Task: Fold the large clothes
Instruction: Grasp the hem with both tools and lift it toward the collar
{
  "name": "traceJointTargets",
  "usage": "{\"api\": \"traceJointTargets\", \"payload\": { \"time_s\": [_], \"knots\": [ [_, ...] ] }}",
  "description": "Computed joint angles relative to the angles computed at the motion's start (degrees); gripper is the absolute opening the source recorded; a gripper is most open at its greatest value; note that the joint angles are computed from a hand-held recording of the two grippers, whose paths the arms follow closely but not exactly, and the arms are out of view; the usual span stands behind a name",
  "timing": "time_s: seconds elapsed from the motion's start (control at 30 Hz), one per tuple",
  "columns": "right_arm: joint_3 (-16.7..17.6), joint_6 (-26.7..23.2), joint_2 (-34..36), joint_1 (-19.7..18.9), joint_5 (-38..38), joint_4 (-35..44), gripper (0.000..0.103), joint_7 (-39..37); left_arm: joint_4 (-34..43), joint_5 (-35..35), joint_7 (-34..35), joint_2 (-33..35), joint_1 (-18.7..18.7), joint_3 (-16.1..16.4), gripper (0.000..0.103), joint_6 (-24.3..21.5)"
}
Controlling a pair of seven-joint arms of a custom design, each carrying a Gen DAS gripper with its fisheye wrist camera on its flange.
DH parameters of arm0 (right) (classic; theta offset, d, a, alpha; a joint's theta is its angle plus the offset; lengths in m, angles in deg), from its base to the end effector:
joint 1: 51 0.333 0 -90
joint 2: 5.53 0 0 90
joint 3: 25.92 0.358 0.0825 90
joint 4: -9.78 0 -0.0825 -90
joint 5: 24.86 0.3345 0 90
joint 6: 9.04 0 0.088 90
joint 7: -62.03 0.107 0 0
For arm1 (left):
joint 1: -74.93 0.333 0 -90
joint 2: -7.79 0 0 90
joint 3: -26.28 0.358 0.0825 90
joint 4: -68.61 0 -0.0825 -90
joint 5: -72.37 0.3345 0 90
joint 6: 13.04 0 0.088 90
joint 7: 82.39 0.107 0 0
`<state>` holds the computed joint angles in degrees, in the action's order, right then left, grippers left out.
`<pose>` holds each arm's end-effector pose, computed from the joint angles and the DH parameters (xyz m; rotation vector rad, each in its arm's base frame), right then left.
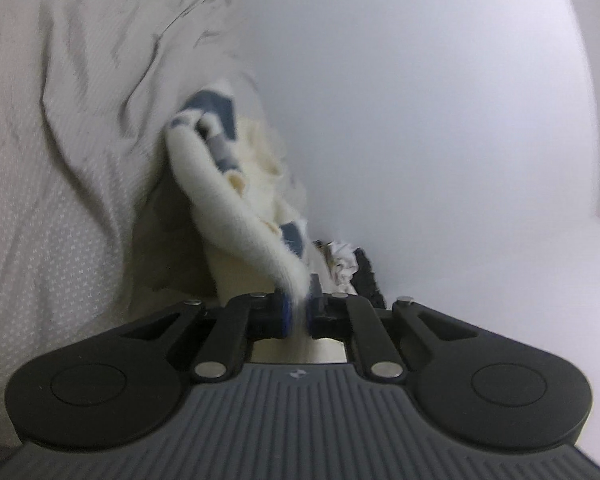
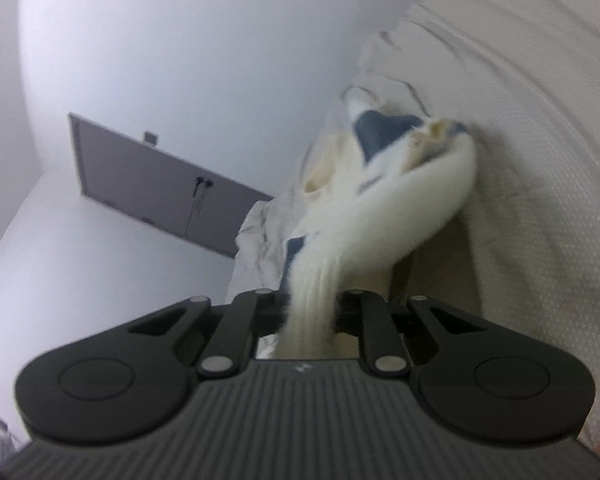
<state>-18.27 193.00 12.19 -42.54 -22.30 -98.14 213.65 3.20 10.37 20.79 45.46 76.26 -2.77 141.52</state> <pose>0.6120 0.1564 0.5825 -0.6059 1.7031 -0.1060 0.7323 -0.1845 0.5827 1.8178 -1.2651 1.7043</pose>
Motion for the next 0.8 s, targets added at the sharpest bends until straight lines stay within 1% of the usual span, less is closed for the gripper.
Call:
{"api": "traceJointTargets", "payload": {
  "time_s": [0.07,0.1,0.2,0.37,0.47,0.6,0.67,0.7,0.8],
  "knots": [
    [2.1,1.7,-1.3,-2.1,-2.6,-1.5,0.016,1.3,-3.3,-4.3,5.0,-2.5,2.6,-2.5,0.008,0.2],
    [2.5,2.4,-2.0,-2.6,-3.7,-2.1,0.016,2.0,-4.6,-5.9,6.8,-3.7,3.4,-2.8,0.008,-0.1],
    [3.1,2.7,-4.0,-3.7,-7.2,-3.1,0.016,4.5,-7.7,-9.2,9.4,-7.3,4.0,-1.8,0.008,-1.4],
    [2.6,2.0,-8.1,-3.6,-11.9,-4.7,0.016,6.4,-13.2,-15.9,14.7,-14.0,5.6,-0.4,0.008,-3.9],
    [2.5,2.2,-11.2,-4.3,-16.5,-6.7,0.016,9.4,-17.6,-20.6,18.2,-19.0,6.7,0.6,0.008,-6.2],
    [0.7,1.2,-16.2,-3.3,-22.9,-9.8,0.016,13.8,-24.6,-27.5,23.3,-26.4,7.8,2.7,0.008,-9.7],
    [-0.7,0.4,-18.7,-2.1,-26.6,-11.2,0.016,15.9,-28.3,-30.7,25.4,-29.9,7.8,4.1,0.008,-11.1],
    [-1.2,0.0,-19.9,-1.3,-26.9,-12.1,0.016,15.7,-29.7,-32.1,26.2,-31.2,7.6,4.9,0.008,-11.9],
    [-2.9,-1.0,-21.4,1.0,-26.1,-13.9,0.016,15.2,-30.9,-33.1,26.4,-32.3,5.7,6.8,0.008,-11.6]
  ]
}}
